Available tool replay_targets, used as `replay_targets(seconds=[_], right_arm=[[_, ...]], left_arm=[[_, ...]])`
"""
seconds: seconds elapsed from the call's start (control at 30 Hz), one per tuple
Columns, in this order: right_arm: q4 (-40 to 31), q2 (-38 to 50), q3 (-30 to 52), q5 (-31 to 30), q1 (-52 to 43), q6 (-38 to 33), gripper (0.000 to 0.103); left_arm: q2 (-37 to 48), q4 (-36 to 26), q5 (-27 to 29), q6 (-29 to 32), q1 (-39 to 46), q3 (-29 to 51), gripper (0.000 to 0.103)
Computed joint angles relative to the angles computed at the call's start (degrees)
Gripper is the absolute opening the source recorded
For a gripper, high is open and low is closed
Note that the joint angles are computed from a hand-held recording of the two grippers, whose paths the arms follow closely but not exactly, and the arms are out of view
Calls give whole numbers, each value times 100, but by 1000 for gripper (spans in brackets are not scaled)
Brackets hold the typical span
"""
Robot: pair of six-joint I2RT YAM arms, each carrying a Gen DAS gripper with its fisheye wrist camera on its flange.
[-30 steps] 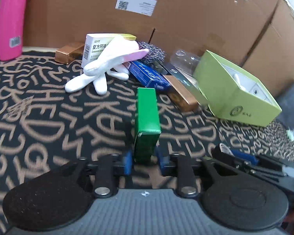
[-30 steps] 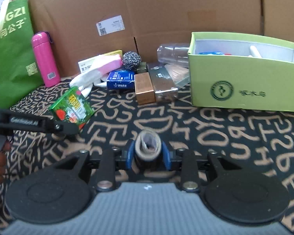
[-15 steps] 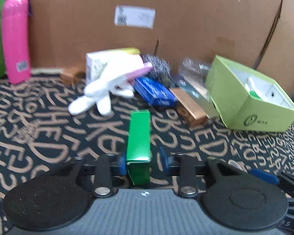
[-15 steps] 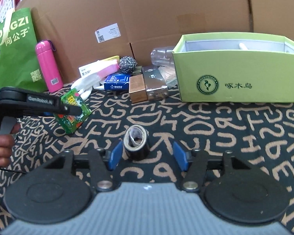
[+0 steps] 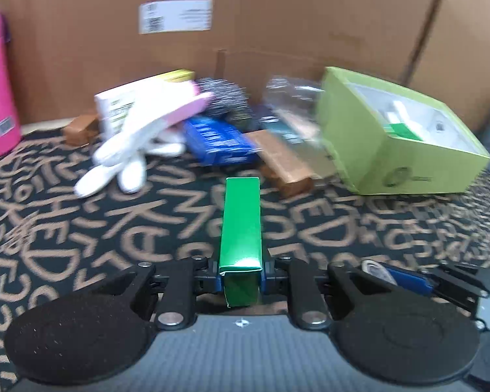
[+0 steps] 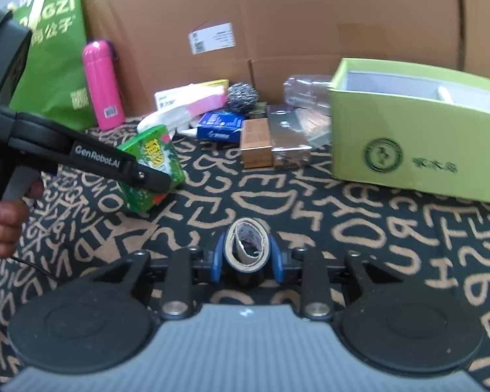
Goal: Organize objects
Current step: 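Drop slim green box and black tape into the lime-green box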
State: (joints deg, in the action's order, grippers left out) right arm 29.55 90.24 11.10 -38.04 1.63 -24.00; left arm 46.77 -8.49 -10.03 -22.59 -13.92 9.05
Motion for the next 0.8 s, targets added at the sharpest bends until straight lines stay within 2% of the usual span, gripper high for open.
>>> replay_targets(seconds=[0.23, 0.3, 0.37, 0.5, 0.6, 0.67, 0.8], right_arm=[[-1445, -717, 703, -1012, -1582, -511, 29], [-1380, -807, 956, -1234, -1936, -343, 29], [-1031, -787, 1177, -1290, -2160, -18, 29], [-104, -387, 1620, -865, -2167, 633, 29], [274, 123, 2081, -430, -2045, 881, 29], [453, 471, 2351, 16, -1908, 906, 29], [532, 1225, 2934, 618, -1689, 801, 29]], left_arm=[[757, 800, 557, 99, -594, 593, 18], [1110, 1156, 678, 273, -722, 835, 18], [1643, 1475, 641, 363, -949, 1271, 18], [2884, 2033, 526, 465, -1205, 2277, 18], [3828, 2327, 799, 443, -1157, 3057, 18], [4447, 2416, 698, 448, -1218, 3578, 18], [5615, 2276, 879, 384, -1203, 4618, 18]])
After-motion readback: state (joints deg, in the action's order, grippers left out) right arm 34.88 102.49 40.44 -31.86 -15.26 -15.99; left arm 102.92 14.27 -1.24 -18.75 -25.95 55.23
